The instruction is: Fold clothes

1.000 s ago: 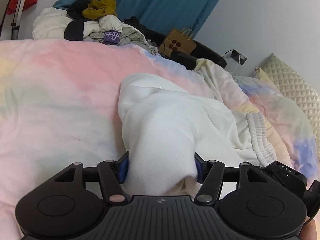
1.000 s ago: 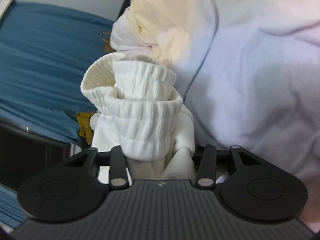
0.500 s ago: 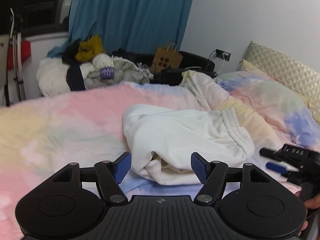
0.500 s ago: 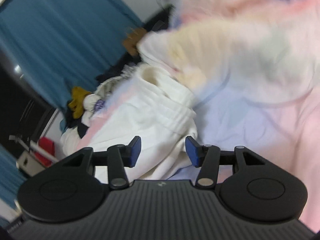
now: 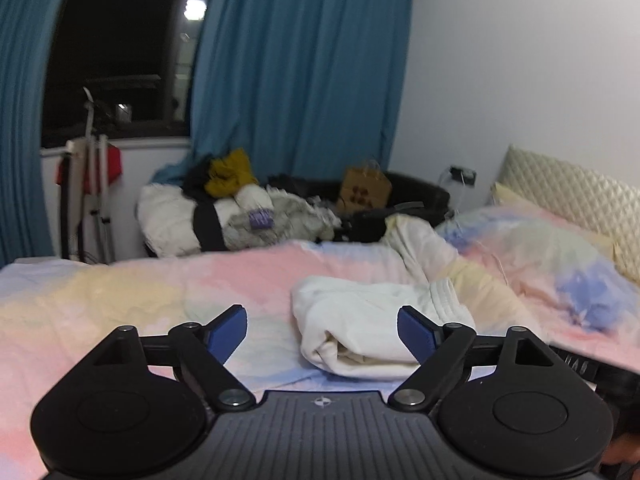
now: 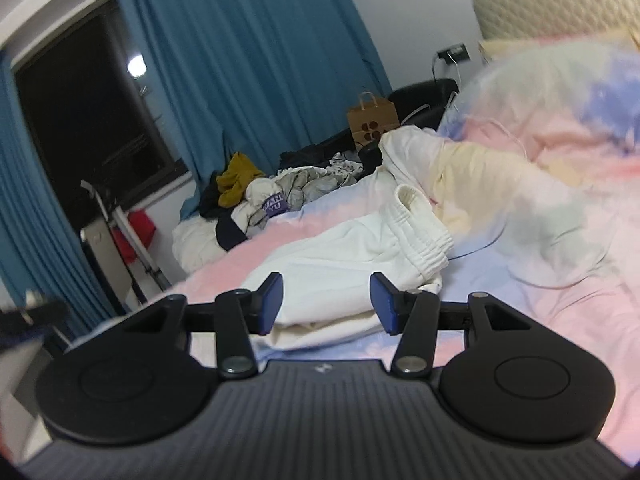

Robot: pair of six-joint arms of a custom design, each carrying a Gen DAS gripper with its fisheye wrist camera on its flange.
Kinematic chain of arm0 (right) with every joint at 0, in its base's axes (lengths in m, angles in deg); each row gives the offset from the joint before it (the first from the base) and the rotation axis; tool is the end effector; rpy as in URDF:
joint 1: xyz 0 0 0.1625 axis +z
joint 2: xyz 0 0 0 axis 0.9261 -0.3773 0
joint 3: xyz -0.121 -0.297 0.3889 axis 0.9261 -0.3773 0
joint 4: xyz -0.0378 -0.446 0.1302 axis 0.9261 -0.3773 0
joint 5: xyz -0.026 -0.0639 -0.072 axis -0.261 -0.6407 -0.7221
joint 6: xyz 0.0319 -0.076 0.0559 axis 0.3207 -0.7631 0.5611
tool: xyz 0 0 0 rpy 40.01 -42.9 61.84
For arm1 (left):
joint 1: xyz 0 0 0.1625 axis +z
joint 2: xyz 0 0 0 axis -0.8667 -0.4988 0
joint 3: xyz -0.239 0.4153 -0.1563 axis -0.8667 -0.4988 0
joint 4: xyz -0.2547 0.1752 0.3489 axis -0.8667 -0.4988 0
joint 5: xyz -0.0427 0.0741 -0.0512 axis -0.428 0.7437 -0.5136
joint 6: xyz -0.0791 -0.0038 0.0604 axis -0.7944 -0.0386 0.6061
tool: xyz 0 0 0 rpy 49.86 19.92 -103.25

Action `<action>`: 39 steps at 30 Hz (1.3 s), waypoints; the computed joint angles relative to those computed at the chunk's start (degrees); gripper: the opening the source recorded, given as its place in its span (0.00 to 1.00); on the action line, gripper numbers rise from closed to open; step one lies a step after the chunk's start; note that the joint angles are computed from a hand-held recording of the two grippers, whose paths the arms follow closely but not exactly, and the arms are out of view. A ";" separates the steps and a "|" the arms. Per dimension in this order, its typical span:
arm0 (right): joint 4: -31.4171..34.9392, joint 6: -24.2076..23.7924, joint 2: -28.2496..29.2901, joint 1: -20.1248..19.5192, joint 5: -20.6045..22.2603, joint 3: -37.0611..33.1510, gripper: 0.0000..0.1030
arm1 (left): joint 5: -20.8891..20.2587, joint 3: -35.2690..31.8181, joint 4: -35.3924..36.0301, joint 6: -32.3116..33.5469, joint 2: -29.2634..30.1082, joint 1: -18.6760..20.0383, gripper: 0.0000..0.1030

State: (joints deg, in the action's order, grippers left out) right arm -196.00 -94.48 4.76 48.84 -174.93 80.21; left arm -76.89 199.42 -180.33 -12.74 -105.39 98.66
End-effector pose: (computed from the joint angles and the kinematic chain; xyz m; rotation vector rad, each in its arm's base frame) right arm 0.3605 -0.5340 0.1630 0.3473 -2.3542 1.5661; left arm -0.2174 -0.4522 0.4154 0.5749 2.1004 -1.4267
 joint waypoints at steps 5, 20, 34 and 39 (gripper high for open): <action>-0.59 -3.95 -0.54 3.12 -3.18 1.67 0.50 | 1.82 2.99 6.71 -2.28 -4.07 -3.32 0.89; -3.06 -9.80 3.97 7.59 -9.17 1.15 0.50 | -1.02 8.35 10.71 -2.84 -9.58 0.34 0.96; -3.49 -11.37 5.13 8.54 -10.13 0.95 0.85 | 1.89 10.19 8.13 -0.60 -11.78 0.73 1.00; -3.72 -10.83 5.23 8.72 -11.28 1.06 0.92 | 1.51 10.22 9.00 -1.71 -11.66 1.01 1.00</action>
State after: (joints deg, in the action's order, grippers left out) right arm -199.72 -105.31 9.98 57.56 -186.21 81.26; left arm -75.38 209.64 -171.34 -14.45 -117.04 99.67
